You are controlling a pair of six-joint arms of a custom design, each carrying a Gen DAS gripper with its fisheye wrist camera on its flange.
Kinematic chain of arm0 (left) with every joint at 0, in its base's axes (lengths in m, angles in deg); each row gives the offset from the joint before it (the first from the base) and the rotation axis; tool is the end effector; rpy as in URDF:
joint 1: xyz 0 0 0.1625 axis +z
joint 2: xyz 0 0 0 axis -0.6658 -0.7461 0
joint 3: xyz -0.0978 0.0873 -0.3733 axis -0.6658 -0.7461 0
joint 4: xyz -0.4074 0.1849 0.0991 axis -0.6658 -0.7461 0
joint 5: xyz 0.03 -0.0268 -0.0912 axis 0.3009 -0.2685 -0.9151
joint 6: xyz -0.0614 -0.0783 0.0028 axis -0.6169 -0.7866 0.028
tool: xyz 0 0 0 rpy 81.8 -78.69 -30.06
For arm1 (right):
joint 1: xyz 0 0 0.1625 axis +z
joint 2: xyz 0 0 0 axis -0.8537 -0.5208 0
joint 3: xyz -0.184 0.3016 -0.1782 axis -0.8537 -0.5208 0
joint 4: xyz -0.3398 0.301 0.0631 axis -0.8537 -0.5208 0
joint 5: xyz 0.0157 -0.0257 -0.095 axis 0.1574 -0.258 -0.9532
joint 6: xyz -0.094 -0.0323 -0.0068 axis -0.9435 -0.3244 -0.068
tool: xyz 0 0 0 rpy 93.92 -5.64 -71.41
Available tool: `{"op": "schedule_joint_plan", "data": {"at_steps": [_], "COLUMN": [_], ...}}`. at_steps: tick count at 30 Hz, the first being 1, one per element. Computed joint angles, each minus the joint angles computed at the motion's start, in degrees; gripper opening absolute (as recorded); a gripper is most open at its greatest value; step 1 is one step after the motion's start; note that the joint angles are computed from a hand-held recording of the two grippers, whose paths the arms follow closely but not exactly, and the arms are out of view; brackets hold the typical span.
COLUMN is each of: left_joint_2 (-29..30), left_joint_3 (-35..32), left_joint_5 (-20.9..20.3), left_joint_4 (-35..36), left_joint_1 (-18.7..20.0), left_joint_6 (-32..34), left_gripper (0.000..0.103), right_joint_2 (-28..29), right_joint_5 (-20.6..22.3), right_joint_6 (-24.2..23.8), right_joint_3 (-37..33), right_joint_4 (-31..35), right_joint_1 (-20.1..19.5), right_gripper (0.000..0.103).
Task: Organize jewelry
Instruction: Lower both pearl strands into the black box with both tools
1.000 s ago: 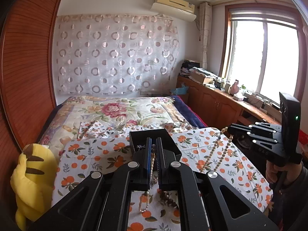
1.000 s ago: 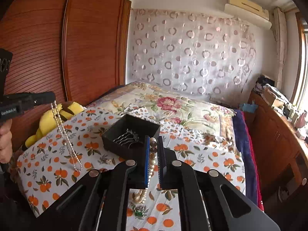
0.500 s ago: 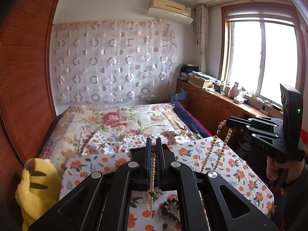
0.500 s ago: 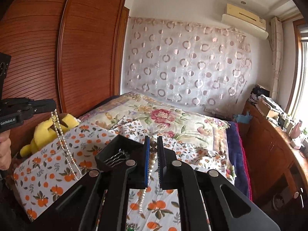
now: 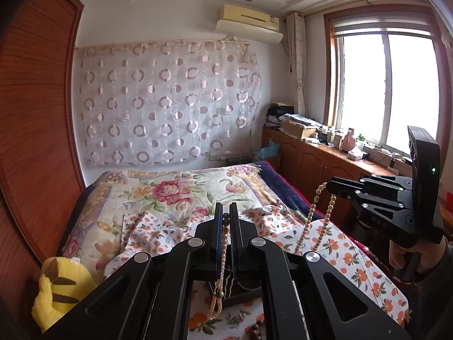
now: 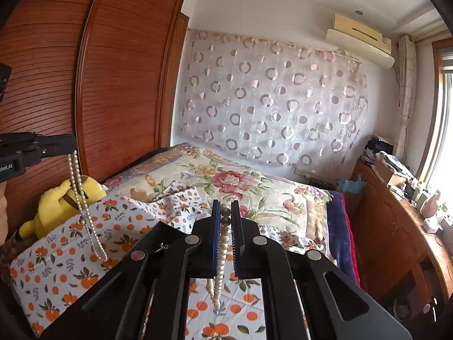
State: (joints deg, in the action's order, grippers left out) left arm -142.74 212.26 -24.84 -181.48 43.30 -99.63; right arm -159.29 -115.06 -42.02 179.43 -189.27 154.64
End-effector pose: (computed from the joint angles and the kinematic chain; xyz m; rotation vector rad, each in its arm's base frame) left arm -0.4559 -0.2330 0.1224 0.9125 2.2049 -1.2787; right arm 0.1428 -0.2814 0.4052 1.0090 -2.0522 1.1467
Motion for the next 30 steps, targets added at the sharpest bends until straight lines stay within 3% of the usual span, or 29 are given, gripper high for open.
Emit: {"op": "schedule_joint_plan", "data": {"at_steps": [12,24,30], "left_joint_2": [5.84,10.61,11.17], "left_joint_3": [-3.88,-3.51,-3.32], "left_joint_5": [-2.3,-8.62,-10.42], "left_joint_4": [-9.08,-14.15,-14.59], "left_joint_1": [5.66,12.15,13.21], "left_joint_6": [8.54,9.57,10.01], "left_gripper": [0.004,0.004,0.004], "right_joint_2": [8.38,14.66,16.74], "right_joint_5": [1.1,2.68,3.4], "right_joint_6": [0.71,0.27,0.69], "right_joint_3": [-5.05,-8.03,-8.89], "right_joint_4": [-2.75,-3.85,-4.06], "right_joint_1": [1.99,3.17,3.26], "right_gripper": [0.008,0.008,0.008]}}
